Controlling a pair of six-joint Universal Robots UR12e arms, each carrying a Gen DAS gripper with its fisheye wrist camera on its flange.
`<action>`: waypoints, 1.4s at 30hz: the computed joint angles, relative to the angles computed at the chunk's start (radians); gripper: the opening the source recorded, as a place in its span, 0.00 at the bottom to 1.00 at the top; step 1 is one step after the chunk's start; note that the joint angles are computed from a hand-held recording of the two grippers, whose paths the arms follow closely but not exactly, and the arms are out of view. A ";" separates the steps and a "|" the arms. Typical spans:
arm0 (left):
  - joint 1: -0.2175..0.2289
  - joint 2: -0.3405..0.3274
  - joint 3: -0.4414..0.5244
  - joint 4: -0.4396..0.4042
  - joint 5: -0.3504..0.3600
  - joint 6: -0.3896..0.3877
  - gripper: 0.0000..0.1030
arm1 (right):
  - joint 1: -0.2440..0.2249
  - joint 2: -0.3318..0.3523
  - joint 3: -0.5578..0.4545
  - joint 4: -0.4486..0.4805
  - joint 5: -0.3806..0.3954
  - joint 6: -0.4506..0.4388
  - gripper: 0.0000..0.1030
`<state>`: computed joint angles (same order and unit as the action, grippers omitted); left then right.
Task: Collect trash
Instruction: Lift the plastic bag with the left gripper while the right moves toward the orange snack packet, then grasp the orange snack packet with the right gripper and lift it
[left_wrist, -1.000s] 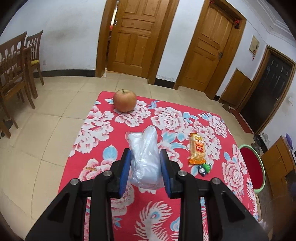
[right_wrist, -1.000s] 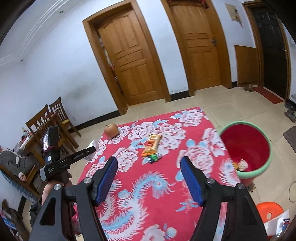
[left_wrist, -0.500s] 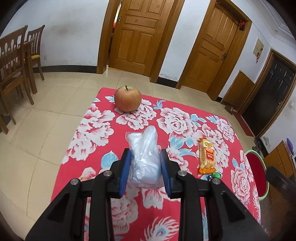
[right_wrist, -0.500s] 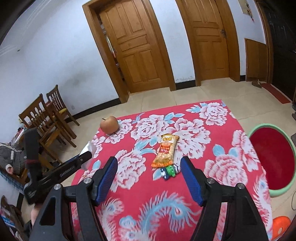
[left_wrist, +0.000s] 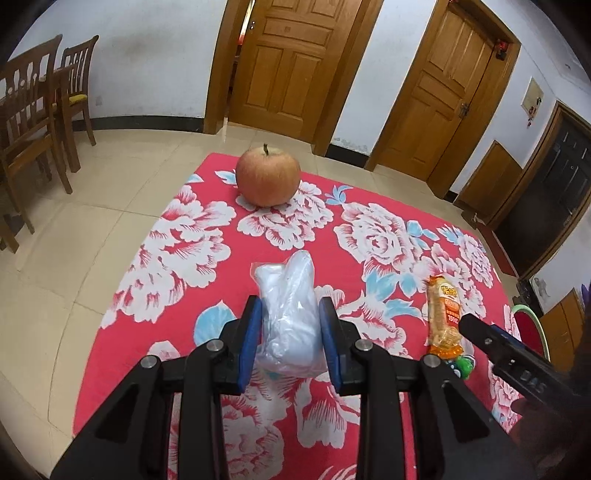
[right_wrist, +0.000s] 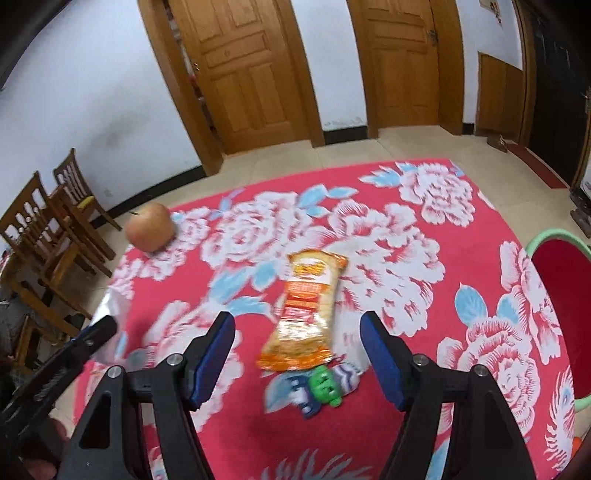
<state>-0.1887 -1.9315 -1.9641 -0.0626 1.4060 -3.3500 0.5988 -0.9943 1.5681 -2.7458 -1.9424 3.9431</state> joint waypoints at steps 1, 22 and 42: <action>-0.002 -0.003 0.001 0.000 0.003 0.001 0.31 | -0.003 0.002 -0.001 0.010 0.001 0.004 0.71; -0.013 -0.018 -0.002 0.017 0.012 0.024 0.31 | -0.009 0.042 -0.031 0.032 0.019 -0.049 0.50; -0.014 -0.013 -0.003 0.023 0.001 0.027 0.31 | -0.008 -0.001 0.046 -0.168 0.093 -0.068 0.21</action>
